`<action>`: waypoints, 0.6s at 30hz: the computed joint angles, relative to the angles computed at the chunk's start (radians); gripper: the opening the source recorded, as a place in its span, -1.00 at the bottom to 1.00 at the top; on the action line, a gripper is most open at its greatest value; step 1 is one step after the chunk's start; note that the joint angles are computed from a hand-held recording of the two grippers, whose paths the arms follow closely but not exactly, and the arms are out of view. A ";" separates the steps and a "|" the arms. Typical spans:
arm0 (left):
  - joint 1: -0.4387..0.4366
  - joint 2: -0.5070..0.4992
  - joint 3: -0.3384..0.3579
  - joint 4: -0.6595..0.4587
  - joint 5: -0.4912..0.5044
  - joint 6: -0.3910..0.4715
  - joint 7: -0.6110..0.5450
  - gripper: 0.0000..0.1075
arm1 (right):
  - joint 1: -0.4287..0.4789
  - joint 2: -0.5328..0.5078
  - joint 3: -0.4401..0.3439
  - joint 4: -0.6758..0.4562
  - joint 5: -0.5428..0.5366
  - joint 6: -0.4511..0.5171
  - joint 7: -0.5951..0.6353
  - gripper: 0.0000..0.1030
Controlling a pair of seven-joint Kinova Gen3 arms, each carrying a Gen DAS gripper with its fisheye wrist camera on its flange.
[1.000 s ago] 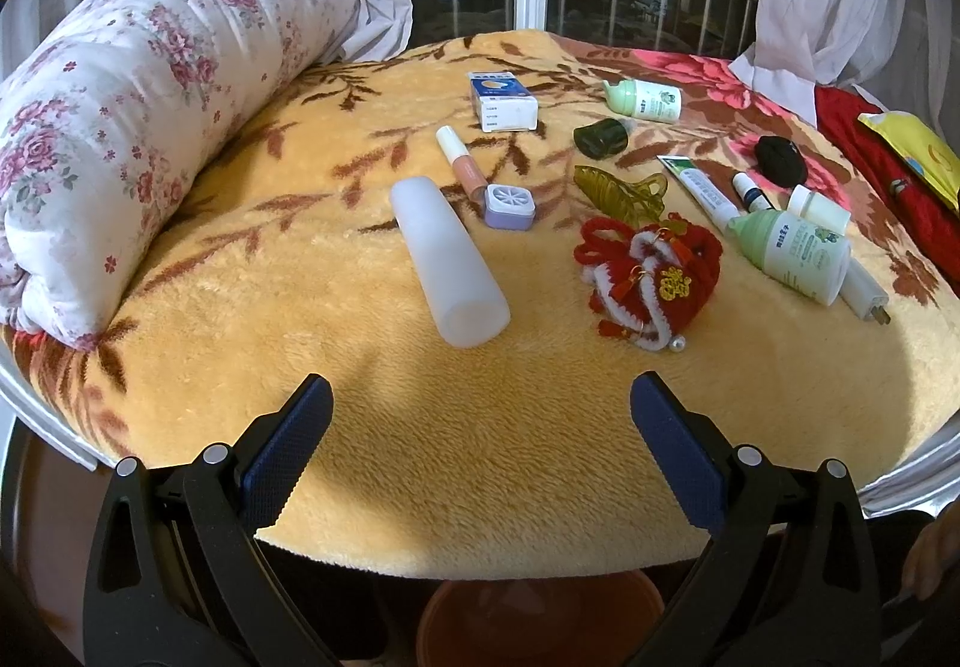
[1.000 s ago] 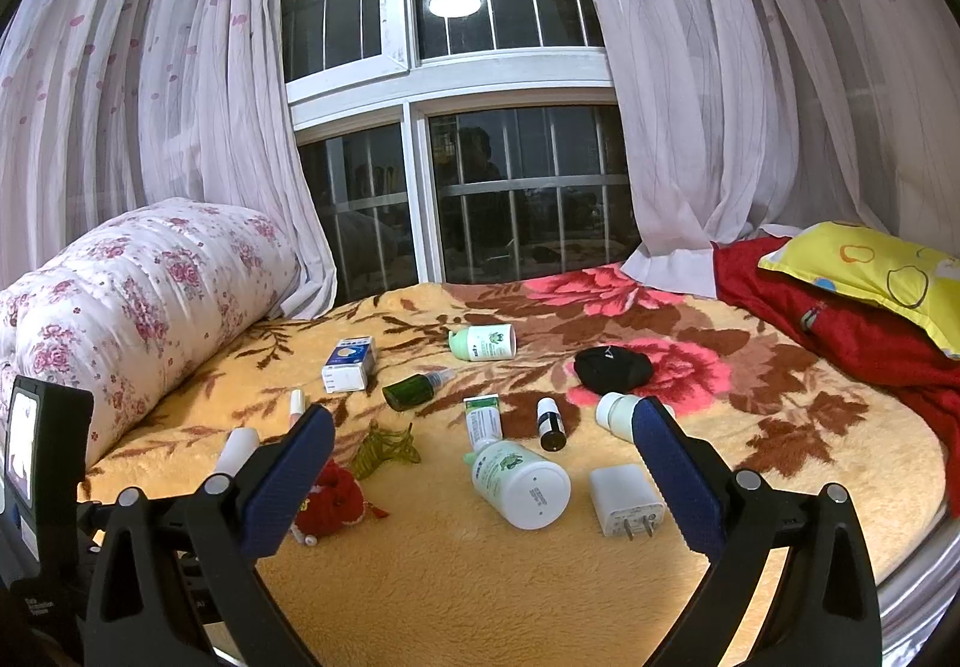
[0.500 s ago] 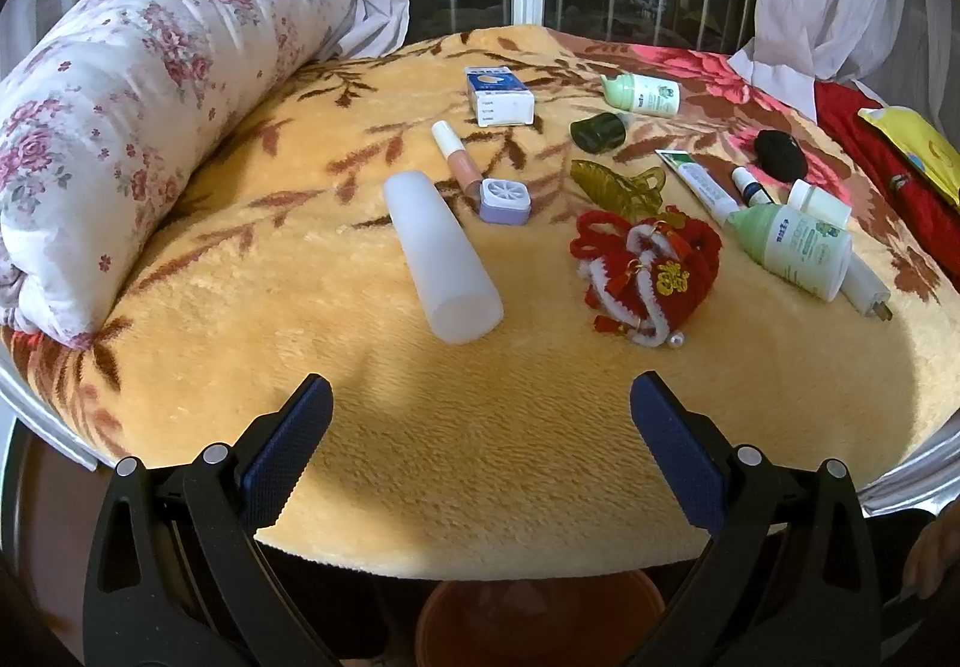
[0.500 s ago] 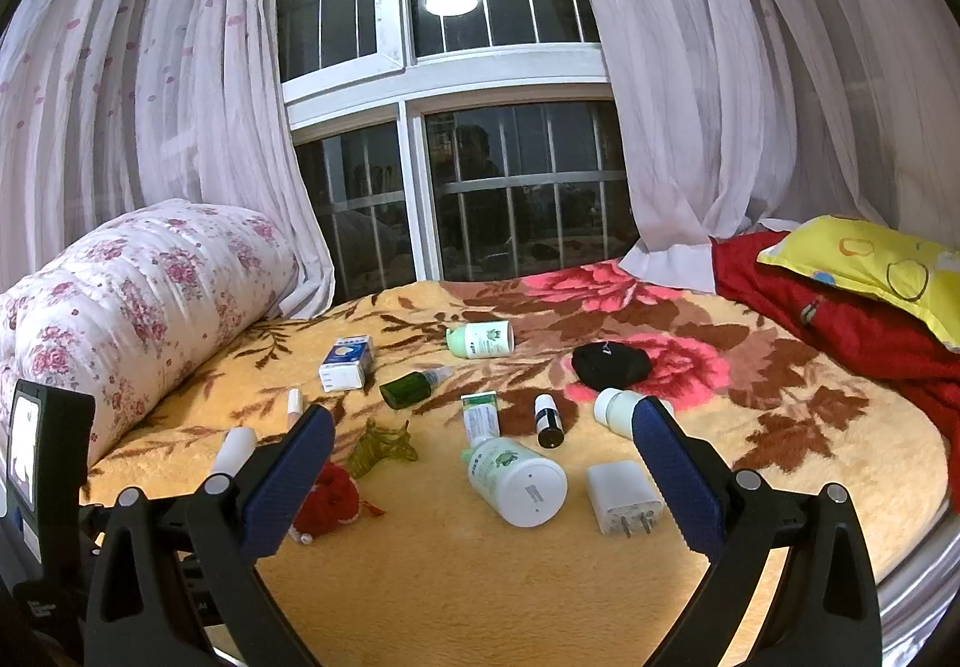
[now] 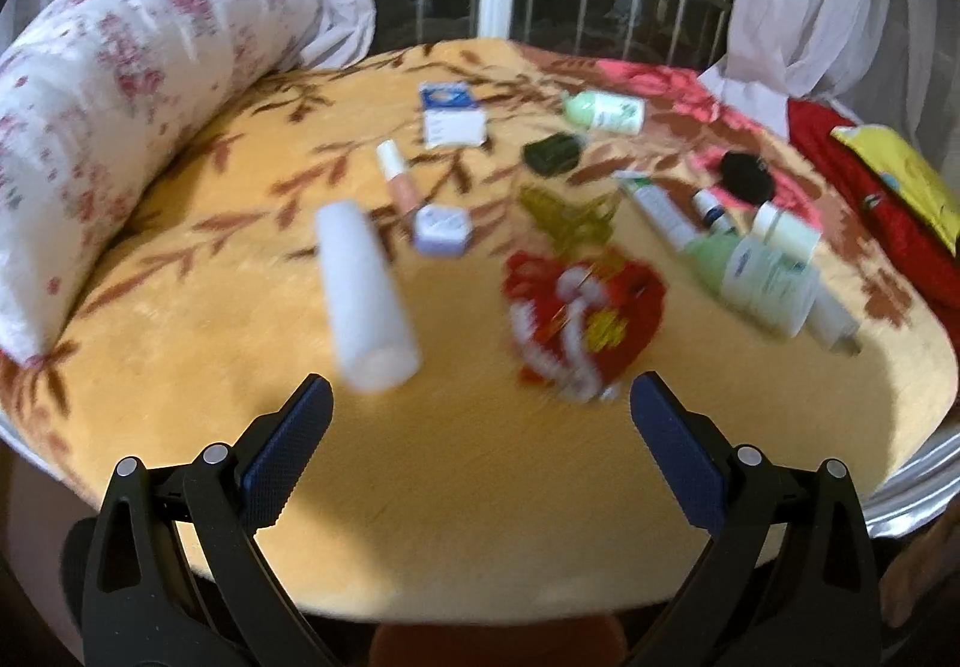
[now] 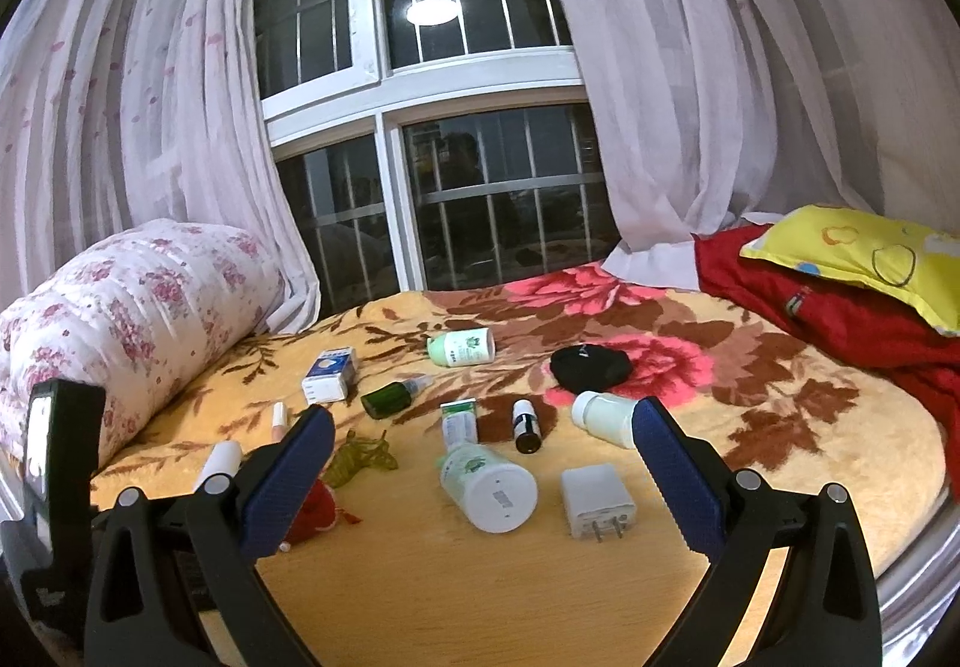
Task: Collect trash
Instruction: 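Grasp the red knitted ornament with the left tool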
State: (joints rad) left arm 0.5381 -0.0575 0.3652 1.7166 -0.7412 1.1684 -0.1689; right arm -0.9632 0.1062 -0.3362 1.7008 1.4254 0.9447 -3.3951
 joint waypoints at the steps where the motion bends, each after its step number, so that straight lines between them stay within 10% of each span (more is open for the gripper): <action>1: -0.003 0.011 -0.003 -0.010 -0.003 -0.007 -0.005 0.81 | 0.003 -0.004 0.002 0.006 0.001 -0.004 -0.008 0.90; 11: 0.062 0.167 -0.102 -0.112 -0.025 -0.046 -0.061 0.66 | 0.017 -0.014 -0.005 0.043 0.037 0.041 -0.053 0.90; 12: 0.053 0.170 -0.108 -0.109 -0.007 -0.076 -0.089 0.18 | 0.018 -0.013 -0.006 0.043 0.036 0.042 -0.051 0.90; 18: 0.051 0.120 -0.139 -0.031 -0.013 -0.169 -0.073 -0.51 | 0.029 -0.008 -0.004 0.046 0.034 0.031 -0.042 0.90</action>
